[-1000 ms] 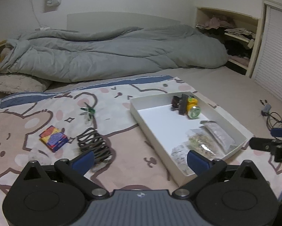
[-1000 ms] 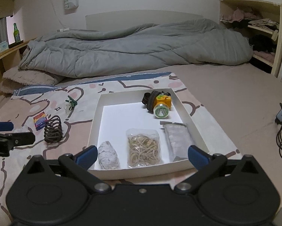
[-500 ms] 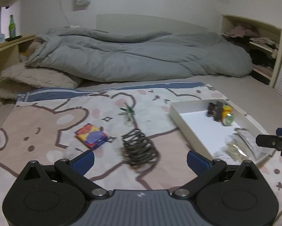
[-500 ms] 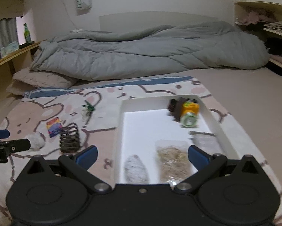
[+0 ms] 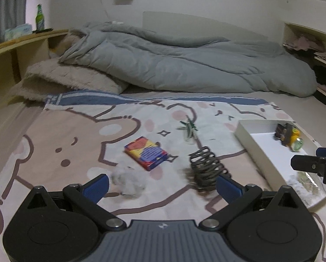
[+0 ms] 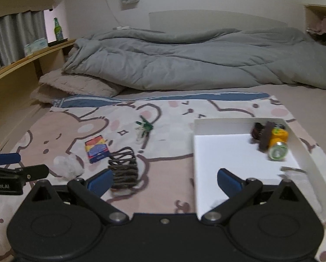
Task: Organize objects
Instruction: 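Move the left tool to the white tissue while the right tool approaches the dark coiled claw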
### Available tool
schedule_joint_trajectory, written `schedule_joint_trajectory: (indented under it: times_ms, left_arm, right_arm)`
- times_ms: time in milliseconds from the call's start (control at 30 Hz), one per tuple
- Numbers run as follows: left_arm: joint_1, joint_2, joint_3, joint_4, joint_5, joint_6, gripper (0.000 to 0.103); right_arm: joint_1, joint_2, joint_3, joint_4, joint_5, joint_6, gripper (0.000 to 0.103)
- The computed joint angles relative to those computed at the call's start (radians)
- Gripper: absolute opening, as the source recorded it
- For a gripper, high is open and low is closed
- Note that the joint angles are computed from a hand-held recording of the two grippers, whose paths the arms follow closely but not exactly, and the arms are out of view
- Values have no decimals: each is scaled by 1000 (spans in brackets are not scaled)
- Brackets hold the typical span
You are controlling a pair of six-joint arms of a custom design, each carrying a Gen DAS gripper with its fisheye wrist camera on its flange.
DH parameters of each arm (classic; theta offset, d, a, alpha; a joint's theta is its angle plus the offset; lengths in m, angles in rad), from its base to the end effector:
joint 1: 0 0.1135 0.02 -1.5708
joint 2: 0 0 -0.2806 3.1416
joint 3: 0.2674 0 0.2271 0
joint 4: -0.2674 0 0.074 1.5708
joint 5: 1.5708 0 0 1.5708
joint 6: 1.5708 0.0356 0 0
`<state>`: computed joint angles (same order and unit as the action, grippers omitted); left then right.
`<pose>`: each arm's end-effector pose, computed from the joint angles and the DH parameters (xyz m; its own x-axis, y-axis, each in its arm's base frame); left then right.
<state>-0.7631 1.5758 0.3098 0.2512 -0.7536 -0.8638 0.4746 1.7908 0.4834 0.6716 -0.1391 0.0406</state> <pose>0.1593 -0.1186 0.1183 -0.5835 -0.2091 -0.7847 -0.3088 0.9508 -0.0238 0.2505 0.1342 0.1266 -0.5502 -0.2374 -0.8006 -0.5299 0.8402 0.1149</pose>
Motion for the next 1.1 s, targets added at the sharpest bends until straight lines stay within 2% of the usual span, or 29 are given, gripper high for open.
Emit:
schedule_joint_trajectory:
  times_ms: [300,367,433,500,600,733,900,1100]
  left_arm:
    - [108,59,-86,189,10,50,102]
    - [133,82,-102,239,17,55,102]
    - [163,109,-122,306,20,68,99]
    - [200,135,-131,353,34,84,94]
    - [255,186,-151,447,62,101,90]
    - [319,261,-184,577,103,117,89]
    - [388,371,-200,727,152,151,87]
    - [455,484,-198,849,208,173,87]
  right_arm:
    - [77,158,140,1,22,37,103]
    - [83,204,183,5,19,57,99]
    - [72,252,241,-16,-21,83,82]
    - [55,299,311,-62,-82,111,70]
    - [47,365,408,-109,-100,155,52]
    - [43,463,571,-210,-88,196,40]
    - [45,571,753,-308,-107,231,40]
    - [88,687,959,-436,-71,175,41]
